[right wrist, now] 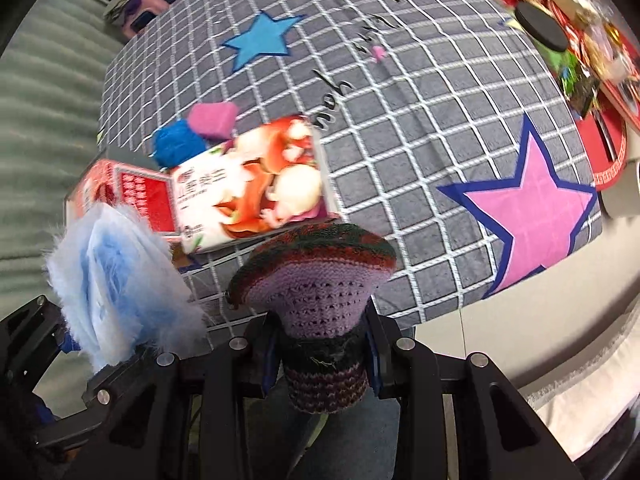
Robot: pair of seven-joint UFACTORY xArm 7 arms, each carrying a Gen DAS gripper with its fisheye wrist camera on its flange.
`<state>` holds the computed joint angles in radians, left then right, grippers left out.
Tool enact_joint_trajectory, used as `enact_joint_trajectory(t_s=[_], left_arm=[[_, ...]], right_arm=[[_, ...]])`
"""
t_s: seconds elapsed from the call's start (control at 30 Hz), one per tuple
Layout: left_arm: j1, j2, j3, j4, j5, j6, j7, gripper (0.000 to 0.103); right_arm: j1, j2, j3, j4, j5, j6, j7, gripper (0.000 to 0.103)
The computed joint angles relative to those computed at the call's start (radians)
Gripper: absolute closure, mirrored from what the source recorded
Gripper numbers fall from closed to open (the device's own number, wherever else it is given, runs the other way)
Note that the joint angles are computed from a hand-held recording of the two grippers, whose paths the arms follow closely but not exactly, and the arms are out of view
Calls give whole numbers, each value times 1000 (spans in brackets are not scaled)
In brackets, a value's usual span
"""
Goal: Organize soft objects
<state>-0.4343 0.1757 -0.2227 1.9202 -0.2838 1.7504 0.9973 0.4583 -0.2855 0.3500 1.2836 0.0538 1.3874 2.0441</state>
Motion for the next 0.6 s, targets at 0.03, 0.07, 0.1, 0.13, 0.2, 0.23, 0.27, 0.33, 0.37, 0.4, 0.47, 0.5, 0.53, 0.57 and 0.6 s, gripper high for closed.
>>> enact_joint_trajectory(t_s=[0.03, 0.07, 0.1, 0.13, 0.2, 0.23, 0.27, 0.33, 0.37, 0.4, 0.47, 0.5, 0.53, 0.57, 0.6], left_arm=[[8, 0, 5, 2, -3, -3, 5, 72], [14, 0, 9, 3, -5, -6, 9, 72], [20, 0, 13, 4, -7, -8, 11, 72], [28, 3, 17, 7, -9, -8, 11, 72], [41, 10, 23, 16, -12, -4, 11, 72], [47, 14, 25, 21, -14, -2, 10, 72], [54, 17, 28, 23, -17, -4, 9, 72], [64, 22, 30, 30, -22, -2, 8, 72], [70, 23, 32, 31, -25, -4, 9, 72], [75, 24, 33, 32, -28, -6, 12, 72], [85, 25, 36, 32, -32, -8, 15, 72], [90, 25, 37, 32, -34, -8, 16, 72], [93, 26, 37, 33, -36, -10, 17, 72], [98, 26, 39, 34, -39, -12, 17, 72], [100, 27, 39, 34, -40, -15, 16, 72]], right_arm=[[-1, 20, 2, 24, -10, 9, -6, 68], [-1, 37, 2, 45, -18, 16, -14, 68], [1, 57, 2, 68, -27, 24, -25, 68], [4, 73, -1, 87, -34, 30, -34, 68], [11, 110, -5, 129, -48, 44, -53, 68], [15, 123, -9, 145, -52, 50, -59, 68], [20, 140, -11, 166, -58, 58, -65, 68], [31, 168, -17, 201, -67, 76, -76, 68], [36, 180, -21, 217, -71, 83, -79, 68], [42, 195, -24, 236, -75, 92, -82, 68], [52, 216, -31, 262, -82, 105, -89, 68], [57, 230, -35, 280, -87, 113, -94, 68], [62, 239, -38, 292, -91, 119, -97, 68], [67, 250, -42, 307, -94, 125, -102, 68], [72, 261, -45, 320, -98, 130, -107, 68]])
